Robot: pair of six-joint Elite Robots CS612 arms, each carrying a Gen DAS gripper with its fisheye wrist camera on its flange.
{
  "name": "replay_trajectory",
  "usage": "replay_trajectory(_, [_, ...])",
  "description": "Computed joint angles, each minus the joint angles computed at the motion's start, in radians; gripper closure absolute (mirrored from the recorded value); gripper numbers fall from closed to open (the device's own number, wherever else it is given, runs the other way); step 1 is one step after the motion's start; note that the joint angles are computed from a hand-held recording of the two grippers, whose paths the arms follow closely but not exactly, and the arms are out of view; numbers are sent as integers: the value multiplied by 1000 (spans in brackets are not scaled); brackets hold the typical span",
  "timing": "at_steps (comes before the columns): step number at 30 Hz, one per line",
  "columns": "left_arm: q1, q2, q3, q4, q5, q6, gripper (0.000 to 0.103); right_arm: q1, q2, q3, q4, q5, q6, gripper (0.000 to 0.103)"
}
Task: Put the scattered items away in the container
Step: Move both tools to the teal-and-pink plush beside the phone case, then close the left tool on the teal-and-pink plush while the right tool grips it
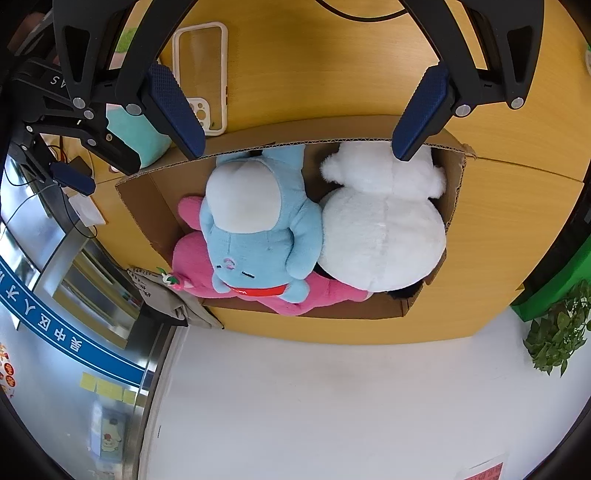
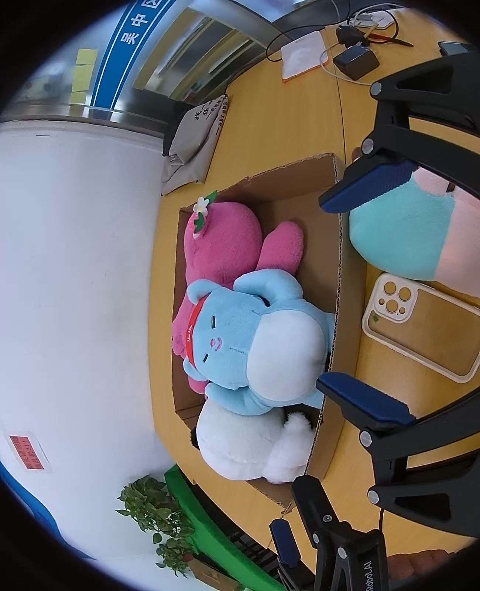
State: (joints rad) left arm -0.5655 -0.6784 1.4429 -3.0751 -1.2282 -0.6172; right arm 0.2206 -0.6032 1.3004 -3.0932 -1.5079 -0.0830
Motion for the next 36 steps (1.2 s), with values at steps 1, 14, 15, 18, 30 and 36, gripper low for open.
replay_trajectory(1, [1, 3, -5, -2, -16, 0, 1, -3, -2, 6, -7, 5, 2, 14])
replay_trajectory(14, [1, 87, -168, 90, -276, 51, 1, -65, -41, 131, 1, -50, 24, 14])
replay_trajectory(15, [1, 95, -185, 104, -293, 52, 1, -70, -41, 139, 17, -42, 29, 14])
replay_trajectory(18, [-1, 115, -224, 147, -333, 60, 1, -86, -42, 158, 48, 20, 61, 14])
replay_trajectory(30, [4, 186, -336, 245, -472, 103, 1, -117, -34, 181, 96, 278, 41, 14])
replay_trajectory(36, [14, 224, -388, 251, -510, 55, 0, -111, -30, 178, 131, 291, 2, 14])
